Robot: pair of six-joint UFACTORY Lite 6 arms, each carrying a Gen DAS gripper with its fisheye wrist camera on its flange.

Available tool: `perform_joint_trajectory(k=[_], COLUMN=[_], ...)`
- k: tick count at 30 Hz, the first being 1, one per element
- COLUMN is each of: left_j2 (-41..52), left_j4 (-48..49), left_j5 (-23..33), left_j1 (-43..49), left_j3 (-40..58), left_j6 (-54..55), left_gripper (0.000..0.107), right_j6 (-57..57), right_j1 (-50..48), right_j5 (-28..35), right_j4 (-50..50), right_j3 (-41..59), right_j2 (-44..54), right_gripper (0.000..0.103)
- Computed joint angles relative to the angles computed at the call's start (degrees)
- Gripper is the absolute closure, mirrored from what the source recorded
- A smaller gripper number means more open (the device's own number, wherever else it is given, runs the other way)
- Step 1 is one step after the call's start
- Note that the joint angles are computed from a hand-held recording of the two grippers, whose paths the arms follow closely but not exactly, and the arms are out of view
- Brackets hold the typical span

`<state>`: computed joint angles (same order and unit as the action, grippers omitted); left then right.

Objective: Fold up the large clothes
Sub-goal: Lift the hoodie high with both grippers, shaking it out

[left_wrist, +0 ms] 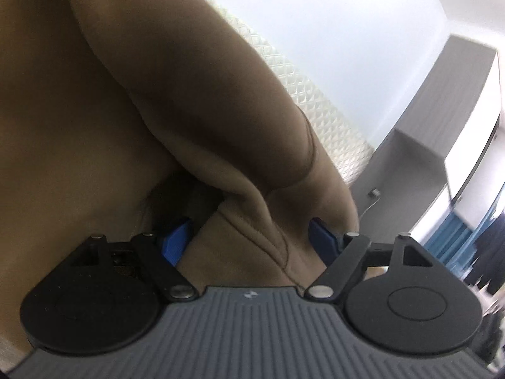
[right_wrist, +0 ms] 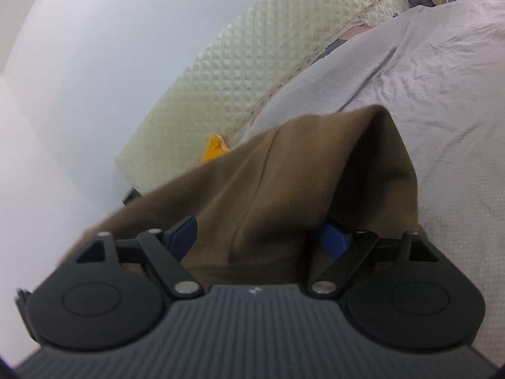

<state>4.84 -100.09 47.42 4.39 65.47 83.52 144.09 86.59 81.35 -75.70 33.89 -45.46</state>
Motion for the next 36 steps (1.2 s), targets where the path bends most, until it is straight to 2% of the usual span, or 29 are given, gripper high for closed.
perform_joint_trajectory(k=[3, 6, 10, 13, 15, 19, 22, 25, 26, 28, 30, 33, 36], left_j2=[1.56, 3.49, 6.98, 9.77, 12.06, 18.43, 19.74, 22.03, 22.46, 23.85, 23.68, 22.44, 15.97], left_j4=[-1.49, -2.33, -5.81, -7.23, -8.18, -3.38, -2.55, -1.65, -1.09, 0.91, 1.74, 0.93, -2.64], left_j5=[-1.38, -2.11, 0.74, 0.24, -0.01, 5.70, 4.49, 0.65, -0.45, -3.43, -4.76, -6.98, -8.49], left_j1=[-1.32, -2.26, -1.58, -2.28, -2.51, 1.12, 0.54, -2.33, -2.84, -4.07, -4.21, -5.38, -6.08], left_j3=[0.87, 2.65, 3.87, 6.36, 8.56, 14.52, 15.67, 18.94, 19.58, 21.83, 21.82, 20.94, 14.31], left_j6=[2.82, 0.91, 2.11, 2.54, 1.99, -3.17, -2.78, -2.12, -1.68, -3.24, -4.89, -4.02, -0.47], left_gripper=[0.024, 0.024, 0.024, 0.024, 0.023, 0.023, 0.023, 0.025, 0.032, 0.040, 0.054, 0.062, 0.069], right_j6=[0.49, -0.18, 0.20, 5.22, 5.33, 3.51, 2.17, 3.74, 5.06, 6.43, 5.11, 2.35, -4.45], right_j1=[-5.95, -10.29, -17.00, -16.86, -20.45, -30.02, -34.08, -38.08, -39.79, -42.65, -43.10, -40.91, -36.47], right_j5=[-8.91, -12.39, -18.84, -18.82, -23.75, -33.51, -36.68, -41.56, -43.79, -47.18, -47.68, -45.05, -40.53], right_j4=[-0.01, -1.13, -4.57, -14.36, -17.64, -15.91, -14.88, -16.53, -18.16, -20.94, -20.57, -19.29, -15.58], right_j3=[-1.67, -1.60, -3.46, -7.30, -7.49, -7.05, -6.63, -6.26, -6.40, -6.95, -7.04, -5.72, -2.99], right_j2=[-0.72, 2.35, 2.09, 0.09, -0.47, 1.02, 3.97, 5.05, 4.94, 4.25, 4.37, 5.34, 4.73], right_gripper=[0.017, 0.017, 0.017, 0.017, 0.017, 0.018, 0.018, 0.018, 0.018, 0.024, 0.038, 0.054, 0.062])
